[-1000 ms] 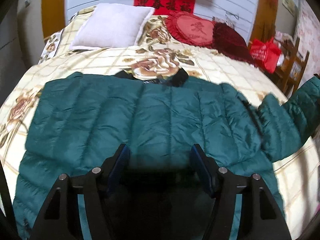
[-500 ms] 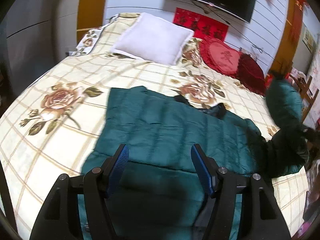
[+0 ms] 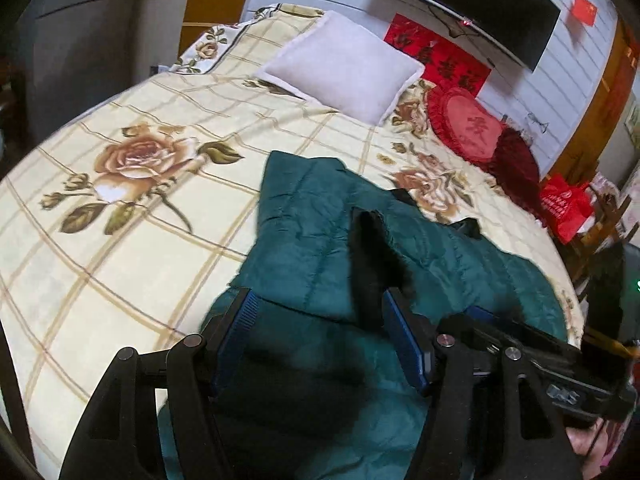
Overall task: Fold large clothes
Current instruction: 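Fold the held sleeve across the jacket body toward the left gripper and release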
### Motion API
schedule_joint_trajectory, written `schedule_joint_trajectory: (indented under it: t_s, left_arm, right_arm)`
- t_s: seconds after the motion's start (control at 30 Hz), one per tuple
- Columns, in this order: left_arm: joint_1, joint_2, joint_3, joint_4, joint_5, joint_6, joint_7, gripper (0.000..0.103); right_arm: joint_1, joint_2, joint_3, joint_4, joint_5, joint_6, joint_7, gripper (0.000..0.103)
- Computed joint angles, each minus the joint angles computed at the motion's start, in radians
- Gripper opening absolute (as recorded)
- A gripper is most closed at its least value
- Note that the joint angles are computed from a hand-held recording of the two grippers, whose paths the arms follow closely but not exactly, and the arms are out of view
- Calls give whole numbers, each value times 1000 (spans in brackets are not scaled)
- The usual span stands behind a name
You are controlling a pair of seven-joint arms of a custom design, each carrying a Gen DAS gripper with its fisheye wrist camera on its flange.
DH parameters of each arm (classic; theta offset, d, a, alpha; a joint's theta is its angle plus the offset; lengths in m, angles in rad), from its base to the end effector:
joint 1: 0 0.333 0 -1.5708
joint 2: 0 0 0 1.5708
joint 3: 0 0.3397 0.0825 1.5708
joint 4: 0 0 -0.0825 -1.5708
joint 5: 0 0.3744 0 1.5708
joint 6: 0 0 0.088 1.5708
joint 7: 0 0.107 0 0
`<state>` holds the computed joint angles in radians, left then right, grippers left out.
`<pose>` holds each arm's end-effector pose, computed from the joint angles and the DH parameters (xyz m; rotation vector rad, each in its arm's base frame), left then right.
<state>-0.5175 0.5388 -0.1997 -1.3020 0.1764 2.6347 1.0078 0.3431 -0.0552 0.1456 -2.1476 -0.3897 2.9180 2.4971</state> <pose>0.6011 -0.4718 0.5553 -1.7361 2.1256 -1.1422 0.4875 0.2877 0.5493 -1.5684 1.7181 -0.3797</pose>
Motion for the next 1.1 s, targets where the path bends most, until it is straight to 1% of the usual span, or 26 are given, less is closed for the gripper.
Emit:
schedule_joint_trajectory:
  t_s: [0.03, 0.1, 0.13, 0.17, 0.2, 0.27, 0.33, 0.47, 0.6, 0.67, 0.73, 0.77, 0.83, 0.9, 0.97, 1.1]
  left_arm:
    - [1, 7, -6, 9, -7, 5, 3, 67]
    - [-2, 38, -18, 54, -23, -9, 15, 67]
    - [-4, 54, -24, 80, -31, -25, 25, 67]
    - [-11, 85, -31, 131, -40, -66, 40, 67]
    - [-22, 118, -32, 189, -45, -117, 53, 67]
    - [-53, 174, -17, 284, -38, -186, 57, 67]
    - [-88, 216, 7, 352, -16, -227, 51, 67]
    - [-129, 261, 39, 430, 22, -274, 46, 67]
    - [-145, 268, 53, 434, 48, -268, 41, 66]
    - [-152, 281, 59, 457, 59, -277, 42, 62]
    - [-156, 279, 63, 453, 70, -264, 42, 51]
    - [-155, 282, 62, 457, 71, -262, 47, 47]
    - [-155, 279, 61, 455, 77, -249, 58, 32]
    - [-160, 276, 67, 460, 92, -239, 75, 27]
    - [-169, 273, 79, 470, 113, -231, 85, 26]
    - [-157, 267, 87, 494, 123, -182, 95, 26]
  right_arm:
    - [-5, -22, 3, -9, -33, -18, 24, 70]
    - [-28, -88, 18, -43, -106, -51, 85, 70]
    - [-45, -129, 29, -69, -132, -63, 110, 70]
    - [-58, -167, 34, -95, -136, -72, 117, 71]
    - [-72, -202, 42, -114, -134, -88, 122, 72]
    - [-98, -272, 52, -159, -118, -108, 124, 74]
    - [-117, -340, 54, -213, -88, -119, 111, 74]
    - [-165, -423, 74, -288, -45, -152, 90, 74]
    - [-191, -468, 78, -339, 3, -162, 74, 74]
    - [-206, -481, 87, -353, 14, -170, 70, 74]
    - [-217, -491, 91, -364, 22, -169, 65, 74]
    - [-221, -493, 95, -367, 27, -169, 64, 74]
    - [-227, -491, 101, -368, 33, -170, 62, 74]
    - [-235, -490, 108, -366, 35, -172, 62, 74]
    - [-241, -488, 115, -360, 33, -178, 64, 74]
    - [-267, -486, 139, -338, 3, -202, 84, 74]
